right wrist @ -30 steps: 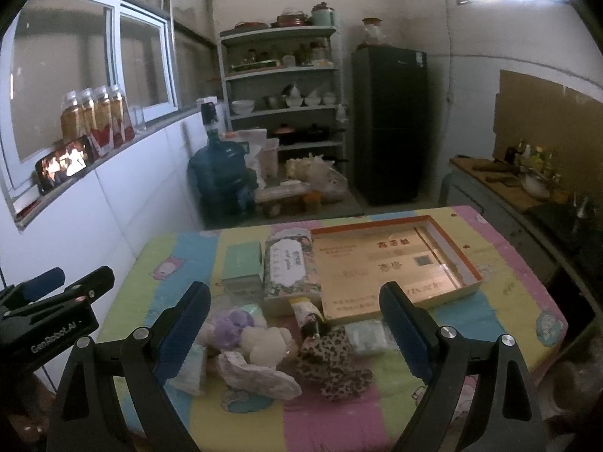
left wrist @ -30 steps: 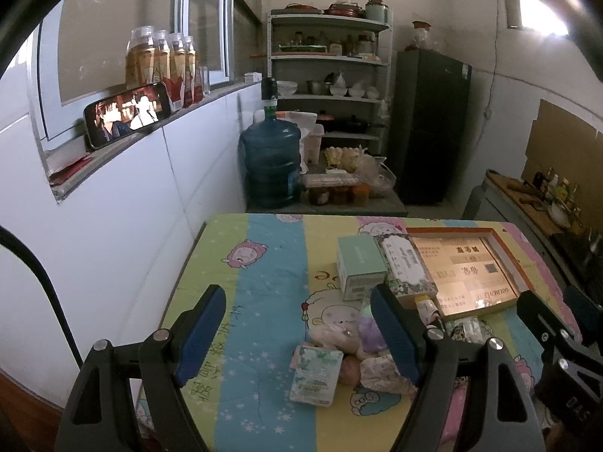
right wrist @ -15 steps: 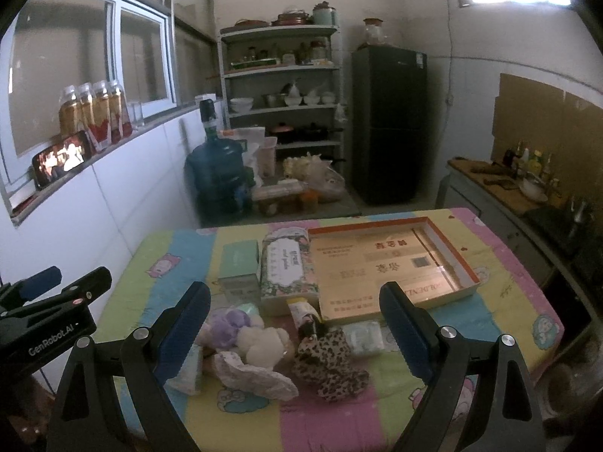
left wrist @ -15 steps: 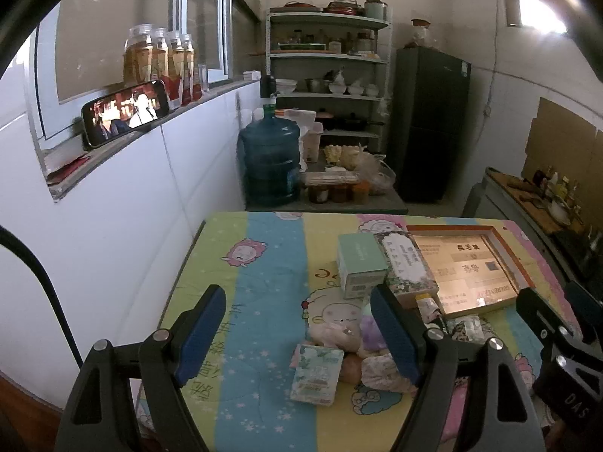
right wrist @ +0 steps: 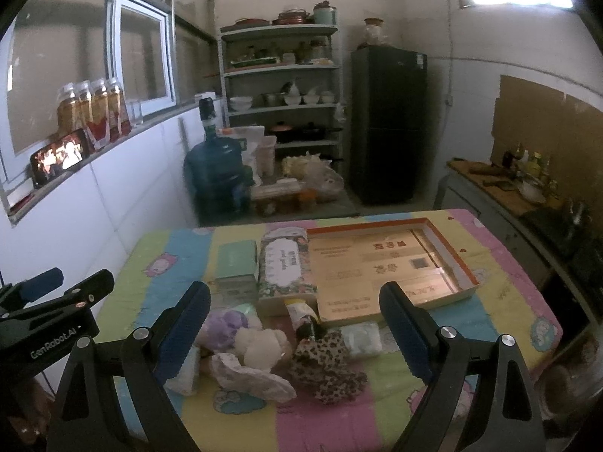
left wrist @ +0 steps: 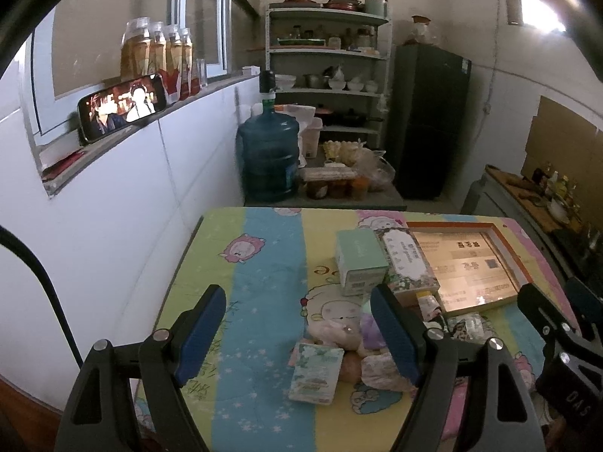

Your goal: Organize soft objects

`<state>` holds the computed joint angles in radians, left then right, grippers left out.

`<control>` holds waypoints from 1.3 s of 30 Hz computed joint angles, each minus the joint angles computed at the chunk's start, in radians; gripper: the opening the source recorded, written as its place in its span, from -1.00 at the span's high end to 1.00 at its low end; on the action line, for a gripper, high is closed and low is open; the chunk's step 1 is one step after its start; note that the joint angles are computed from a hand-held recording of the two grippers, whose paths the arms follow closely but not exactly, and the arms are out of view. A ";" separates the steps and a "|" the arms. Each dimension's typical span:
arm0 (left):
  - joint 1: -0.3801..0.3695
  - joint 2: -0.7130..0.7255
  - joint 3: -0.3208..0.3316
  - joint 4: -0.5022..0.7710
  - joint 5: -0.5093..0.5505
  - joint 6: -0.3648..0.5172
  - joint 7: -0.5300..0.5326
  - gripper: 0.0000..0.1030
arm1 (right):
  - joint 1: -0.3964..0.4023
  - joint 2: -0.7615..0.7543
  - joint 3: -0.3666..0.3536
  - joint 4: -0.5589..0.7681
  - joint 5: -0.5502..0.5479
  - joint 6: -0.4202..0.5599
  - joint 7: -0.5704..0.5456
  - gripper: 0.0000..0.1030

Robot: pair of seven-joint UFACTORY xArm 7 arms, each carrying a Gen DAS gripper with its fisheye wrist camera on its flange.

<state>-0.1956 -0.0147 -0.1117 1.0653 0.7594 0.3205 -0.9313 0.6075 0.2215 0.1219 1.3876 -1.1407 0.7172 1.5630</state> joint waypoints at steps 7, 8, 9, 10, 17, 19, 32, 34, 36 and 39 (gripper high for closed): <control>0.022 0.003 0.020 -0.021 0.022 -0.044 -0.006 -0.54 | 0.000 0.017 -0.011 0.007 -0.013 -0.025 0.000 -0.78; 0.027 0.005 0.024 -0.027 0.019 -0.059 0.003 -0.54 | -0.001 0.017 -0.016 -0.003 -0.033 -0.038 0.012 -0.78; 0.034 0.008 0.029 -0.037 0.017 -0.079 0.012 -0.54 | -0.001 0.021 -0.017 -0.003 -0.041 -0.042 0.015 -0.78; 0.040 0.012 0.033 -0.045 0.012 -0.095 0.023 -0.54 | -0.002 0.025 -0.018 -0.006 -0.046 -0.047 0.014 -0.78; 0.064 0.062 0.054 -0.135 -0.174 -0.264 0.238 -0.54 | -0.015 0.059 -0.027 -0.032 -0.027 -0.135 -0.009 -0.78; 0.045 0.080 0.071 -0.152 -0.170 -0.306 0.254 -0.54 | -0.013 0.073 -0.031 -0.030 -0.010 -0.159 -0.020 -0.78; -0.093 0.266 0.134 -0.137 -0.345 -0.381 0.466 -0.54 | 0.023 0.121 -0.066 -0.023 0.115 -0.184 -0.136 -0.78; -0.094 0.280 0.129 -0.131 -0.377 -0.379 0.488 -0.52 | 0.028 0.118 -0.071 -0.028 0.120 -0.184 -0.134 -0.78; -0.095 0.287 0.126 -0.126 -0.403 -0.377 0.513 -0.51 | 0.031 0.114 -0.074 -0.035 0.124 -0.182 -0.131 -0.78; -0.083 0.295 0.107 -0.123 -0.446 -0.376 0.557 -0.44 | 0.030 0.108 -0.074 -0.044 0.130 -0.179 -0.125 -0.78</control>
